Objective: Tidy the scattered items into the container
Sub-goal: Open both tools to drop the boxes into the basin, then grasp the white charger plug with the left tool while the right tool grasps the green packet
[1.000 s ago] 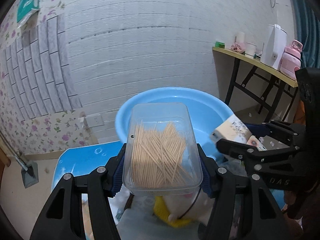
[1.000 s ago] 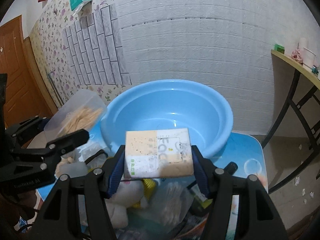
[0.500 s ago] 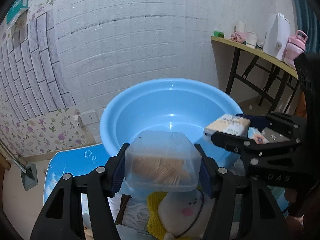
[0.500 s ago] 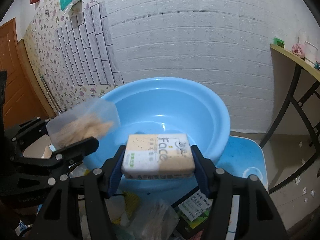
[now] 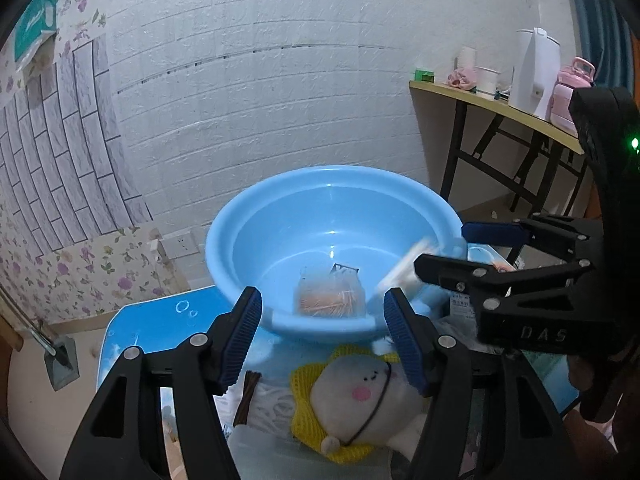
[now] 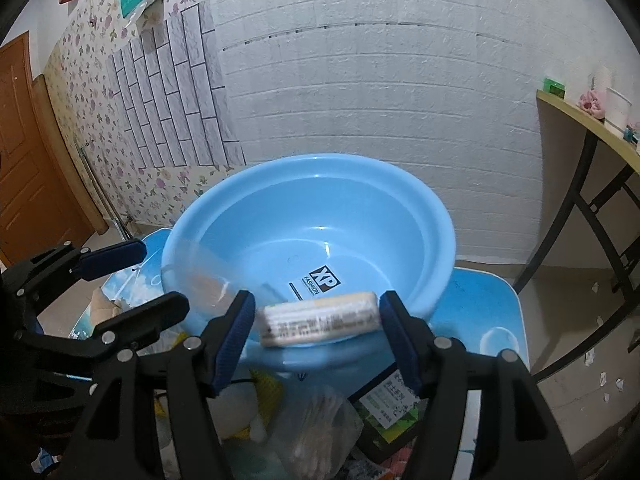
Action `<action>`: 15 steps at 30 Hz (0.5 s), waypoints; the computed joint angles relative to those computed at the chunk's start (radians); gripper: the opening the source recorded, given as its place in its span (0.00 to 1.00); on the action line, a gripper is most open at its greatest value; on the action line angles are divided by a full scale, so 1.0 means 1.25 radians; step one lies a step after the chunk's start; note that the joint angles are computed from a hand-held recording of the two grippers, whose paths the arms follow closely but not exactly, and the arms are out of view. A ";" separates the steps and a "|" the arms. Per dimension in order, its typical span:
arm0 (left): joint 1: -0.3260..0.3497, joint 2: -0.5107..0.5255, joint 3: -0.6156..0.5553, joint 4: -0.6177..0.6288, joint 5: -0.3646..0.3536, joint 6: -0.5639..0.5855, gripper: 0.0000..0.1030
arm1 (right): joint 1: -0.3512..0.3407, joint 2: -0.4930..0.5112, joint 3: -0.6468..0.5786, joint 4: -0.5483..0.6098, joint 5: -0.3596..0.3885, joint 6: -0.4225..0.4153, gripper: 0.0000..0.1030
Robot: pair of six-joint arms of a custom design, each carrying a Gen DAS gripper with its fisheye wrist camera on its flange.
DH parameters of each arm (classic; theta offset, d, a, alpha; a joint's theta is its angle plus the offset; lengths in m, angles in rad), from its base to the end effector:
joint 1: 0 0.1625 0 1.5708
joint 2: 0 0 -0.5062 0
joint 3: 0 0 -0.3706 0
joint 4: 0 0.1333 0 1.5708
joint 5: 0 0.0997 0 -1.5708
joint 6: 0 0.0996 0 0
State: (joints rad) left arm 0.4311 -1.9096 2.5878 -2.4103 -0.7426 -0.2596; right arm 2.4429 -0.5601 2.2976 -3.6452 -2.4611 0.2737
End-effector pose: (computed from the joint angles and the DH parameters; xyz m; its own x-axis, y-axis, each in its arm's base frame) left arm -0.1222 -0.2837 0.3569 -0.6072 0.4401 -0.6616 0.7665 0.5436 -0.3419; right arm 0.4051 -0.2673 0.0398 -0.7744 -0.1406 0.6169 -0.5332 0.6700 -0.5165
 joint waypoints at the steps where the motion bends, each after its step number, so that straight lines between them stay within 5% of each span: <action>1: -0.009 -0.014 -0.002 0.025 0.002 -0.015 0.62 | 0.006 -0.002 0.000 0.004 -0.005 0.006 0.63; 8: -0.098 -0.144 -0.029 0.297 0.025 -0.171 0.62 | 0.048 -0.018 0.023 0.043 -0.042 0.073 0.63; 15: -0.221 -0.283 -0.077 0.664 0.021 -0.410 0.65 | 0.099 -0.045 0.060 0.137 -0.071 0.218 0.63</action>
State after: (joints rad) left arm 0.1553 -2.2631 2.4915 -1.5805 -0.7169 -0.7716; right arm 2.5670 -0.6166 2.3731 -3.4740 -2.5501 0.5461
